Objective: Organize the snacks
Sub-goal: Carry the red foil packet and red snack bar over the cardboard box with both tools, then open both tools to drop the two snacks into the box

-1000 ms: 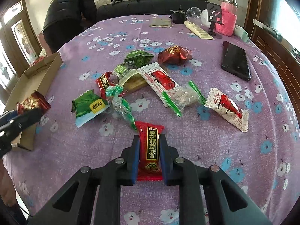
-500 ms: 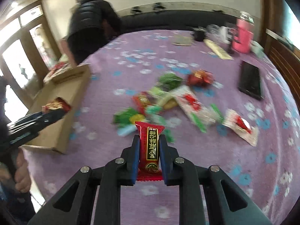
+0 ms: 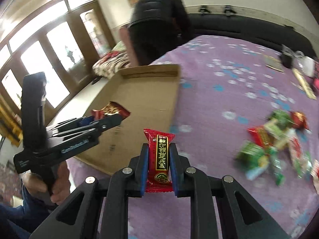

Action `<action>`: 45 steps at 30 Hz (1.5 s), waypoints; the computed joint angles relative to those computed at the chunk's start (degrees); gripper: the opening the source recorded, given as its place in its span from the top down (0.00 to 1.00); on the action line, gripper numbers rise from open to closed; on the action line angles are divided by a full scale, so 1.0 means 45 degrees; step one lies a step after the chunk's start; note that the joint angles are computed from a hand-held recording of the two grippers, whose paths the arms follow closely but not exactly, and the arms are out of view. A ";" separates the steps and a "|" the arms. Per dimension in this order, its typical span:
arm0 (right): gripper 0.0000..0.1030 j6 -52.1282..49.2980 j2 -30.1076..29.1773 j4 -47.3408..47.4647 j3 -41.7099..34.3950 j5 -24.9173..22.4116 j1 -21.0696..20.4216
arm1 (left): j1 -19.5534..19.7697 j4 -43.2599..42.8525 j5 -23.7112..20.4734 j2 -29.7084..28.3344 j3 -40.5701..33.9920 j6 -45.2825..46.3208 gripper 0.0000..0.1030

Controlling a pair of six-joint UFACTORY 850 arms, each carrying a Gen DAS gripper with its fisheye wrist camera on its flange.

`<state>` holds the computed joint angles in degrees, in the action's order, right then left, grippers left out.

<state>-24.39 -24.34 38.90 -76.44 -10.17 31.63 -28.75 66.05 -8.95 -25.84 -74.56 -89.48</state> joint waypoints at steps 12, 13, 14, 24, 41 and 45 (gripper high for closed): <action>0.82 0.1507 -0.1973 -0.1884 -0.2172 -0.1036 0.0619 | 0.0440 0.1487 -0.0120 0.0213 0.0777 -0.1582 0.64; 0.82 0.1528 -0.2011 -0.1934 -0.2192 -0.1033 0.0631 | 0.0421 0.1750 -0.0157 0.0206 0.0785 -0.1784 0.64; 0.82 0.1594 -0.2055 -0.2014 -0.2223 -0.1030 0.0643 | 0.0410 0.1859 -0.0193 0.0208 0.0787 -0.1833 0.64; 0.82 0.1723 -0.2624 -0.2255 -0.2715 -0.1344 0.0755 | 0.0274 0.1839 -0.0610 0.0166 0.0751 -0.1602 0.63; 0.80 0.1230 -0.2509 -0.1898 -0.2513 -0.1299 0.0764 | 0.0171 0.0787 -0.0884 0.0231 0.0668 -0.0510 0.60; 0.78 0.0173 -0.2136 -0.0782 -0.2112 -0.1069 0.0658 | 0.0182 0.0853 -0.0827 0.0361 0.0740 -0.0602 0.59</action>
<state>-23.61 -33.95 35.38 -85.94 -14.98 34.59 -27.93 69.89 -12.67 -24.21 -71.23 -92.19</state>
